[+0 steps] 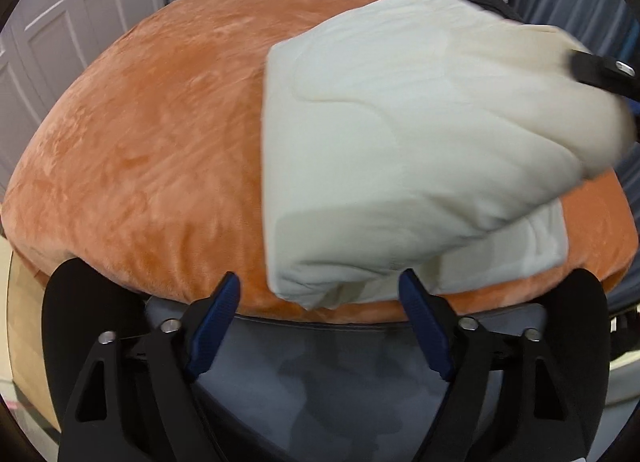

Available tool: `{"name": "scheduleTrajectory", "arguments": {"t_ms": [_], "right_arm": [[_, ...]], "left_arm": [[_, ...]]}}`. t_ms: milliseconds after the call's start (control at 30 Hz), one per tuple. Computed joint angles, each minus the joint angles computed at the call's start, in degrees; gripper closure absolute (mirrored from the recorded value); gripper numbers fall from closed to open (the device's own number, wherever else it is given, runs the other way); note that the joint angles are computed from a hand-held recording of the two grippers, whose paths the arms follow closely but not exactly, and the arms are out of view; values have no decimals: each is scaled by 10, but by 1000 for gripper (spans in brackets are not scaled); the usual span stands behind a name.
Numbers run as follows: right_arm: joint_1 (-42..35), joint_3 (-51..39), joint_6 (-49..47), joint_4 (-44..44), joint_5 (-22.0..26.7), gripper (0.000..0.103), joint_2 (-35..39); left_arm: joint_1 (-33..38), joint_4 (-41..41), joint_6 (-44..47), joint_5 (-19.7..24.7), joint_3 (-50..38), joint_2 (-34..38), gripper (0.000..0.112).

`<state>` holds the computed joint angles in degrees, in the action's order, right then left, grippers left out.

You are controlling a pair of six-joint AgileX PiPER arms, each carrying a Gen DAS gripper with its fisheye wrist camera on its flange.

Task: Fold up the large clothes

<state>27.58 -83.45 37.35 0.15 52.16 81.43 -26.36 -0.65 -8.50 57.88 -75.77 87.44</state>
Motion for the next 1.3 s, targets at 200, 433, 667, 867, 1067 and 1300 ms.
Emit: {"name": "scheduleTrajectory", "arguments": {"t_ms": [200,433,667,867,1067,1300], "right_arm": [[64,93,148,-160,57,88,-86],[57,223,194,-156,50,88,-108],[51,274,205,-138,-9,87,-71],[22,292,180,-108,-49,86,-59],[9,289,170,-100,-61,85,-44],[4,277,163,-97,-57,84,-31]], "left_arm": [[9,-10,4,0,-2,12,57],[-17,-4,3,15,-15,34,73],[-24,9,-7,11,-7,44,73],[-30,23,-19,0,-3,54,73],[-34,32,-25,-4,-5,60,73],[-34,34,-26,-5,-5,62,73]]}}
